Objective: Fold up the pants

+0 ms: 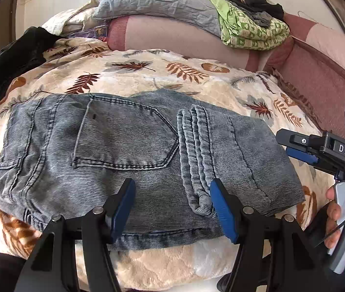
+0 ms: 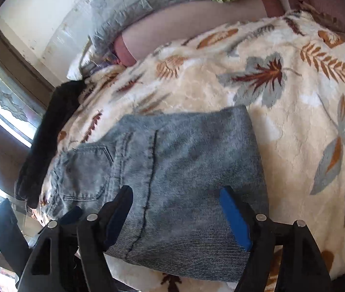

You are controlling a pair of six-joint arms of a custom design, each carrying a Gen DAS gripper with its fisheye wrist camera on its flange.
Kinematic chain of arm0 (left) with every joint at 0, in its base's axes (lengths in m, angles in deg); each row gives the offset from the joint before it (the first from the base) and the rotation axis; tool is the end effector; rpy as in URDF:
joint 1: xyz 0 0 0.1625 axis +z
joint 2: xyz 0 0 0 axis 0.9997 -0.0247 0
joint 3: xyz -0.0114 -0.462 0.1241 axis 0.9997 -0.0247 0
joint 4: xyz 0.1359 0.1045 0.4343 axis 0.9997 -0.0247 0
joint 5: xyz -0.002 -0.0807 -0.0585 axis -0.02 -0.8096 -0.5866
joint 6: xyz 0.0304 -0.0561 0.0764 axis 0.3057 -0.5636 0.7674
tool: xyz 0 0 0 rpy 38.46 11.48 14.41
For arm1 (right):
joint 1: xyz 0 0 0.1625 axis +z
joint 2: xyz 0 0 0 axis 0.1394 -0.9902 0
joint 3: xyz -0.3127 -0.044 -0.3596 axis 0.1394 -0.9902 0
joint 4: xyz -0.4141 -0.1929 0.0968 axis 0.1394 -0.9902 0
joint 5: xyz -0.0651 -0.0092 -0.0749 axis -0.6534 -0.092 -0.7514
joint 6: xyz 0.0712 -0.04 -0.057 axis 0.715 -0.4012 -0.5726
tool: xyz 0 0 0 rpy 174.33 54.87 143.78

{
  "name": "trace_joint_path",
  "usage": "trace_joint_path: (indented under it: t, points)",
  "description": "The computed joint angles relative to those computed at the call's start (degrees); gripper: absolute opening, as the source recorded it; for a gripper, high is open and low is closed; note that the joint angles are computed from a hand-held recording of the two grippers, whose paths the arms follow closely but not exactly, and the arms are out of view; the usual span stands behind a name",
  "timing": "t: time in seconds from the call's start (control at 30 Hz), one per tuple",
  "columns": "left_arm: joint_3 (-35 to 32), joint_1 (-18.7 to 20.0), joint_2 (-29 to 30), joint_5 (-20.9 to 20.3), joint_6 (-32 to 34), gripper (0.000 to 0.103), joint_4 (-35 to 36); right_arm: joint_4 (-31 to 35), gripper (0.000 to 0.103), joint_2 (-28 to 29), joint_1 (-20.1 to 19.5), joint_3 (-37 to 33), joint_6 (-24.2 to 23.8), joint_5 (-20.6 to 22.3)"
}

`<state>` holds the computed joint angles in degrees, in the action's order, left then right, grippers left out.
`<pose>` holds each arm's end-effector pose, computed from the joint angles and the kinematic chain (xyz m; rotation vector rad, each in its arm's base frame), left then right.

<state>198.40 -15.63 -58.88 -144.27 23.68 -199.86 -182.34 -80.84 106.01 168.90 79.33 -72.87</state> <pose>-0.0283 -0.6468 0.3165 1.0025 2.5632 -0.5474 0.3196 -0.5567 0.0038 -0.2485 -2.4288 1.2801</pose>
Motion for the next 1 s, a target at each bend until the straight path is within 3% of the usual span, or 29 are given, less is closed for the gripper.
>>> trace_joint_path:
  t: [0.07, 0.27, 0.43, 0.63, 0.8, 0.93, 1.0]
  points:
    - [-0.45, 0.39, -1.41, -0.52, -3.73, 0.065, 0.81, -5.05, 0.077, 0.84, 0.43, 0.27, -2.94, -1.00]
    - [-6.22, 6.36, -2.36, -4.41, -26.05, 0.073, 1.78, -11.04, 0.077, -1.13, -1.45, 4.27, 0.05, 8.40]
    - [-12.74, 12.14, 0.53, -9.90, -36.27, 0.073, 7.75, -11.86, 0.077, -1.13, -1.94, 4.46, 1.13, 12.38]
    - [-15.82, 14.82, 3.12, -14.25, -38.93, 0.073, 6.99, -10.53, 0.077, -0.04, -1.06, 3.15, -1.47, 10.17]
    - [-17.62, 15.91, 4.43, -17.57, -38.99, 0.073, 6.66, -6.21, 0.077, 0.51, -0.72, 1.68, 0.70, 7.13]
    - [-18.60, 16.99, 5.26, -20.49, -39.03, 0.072, 5.67, -0.02, 0.077, 0.06, -0.17, -0.64, 3.35, 11.57]
    - [-18.70, 17.00, 5.48, -20.59, -37.45, 0.068, 4.95, 4.33, 0.077, 0.27, -0.12, -3.29, 5.16, 16.70]
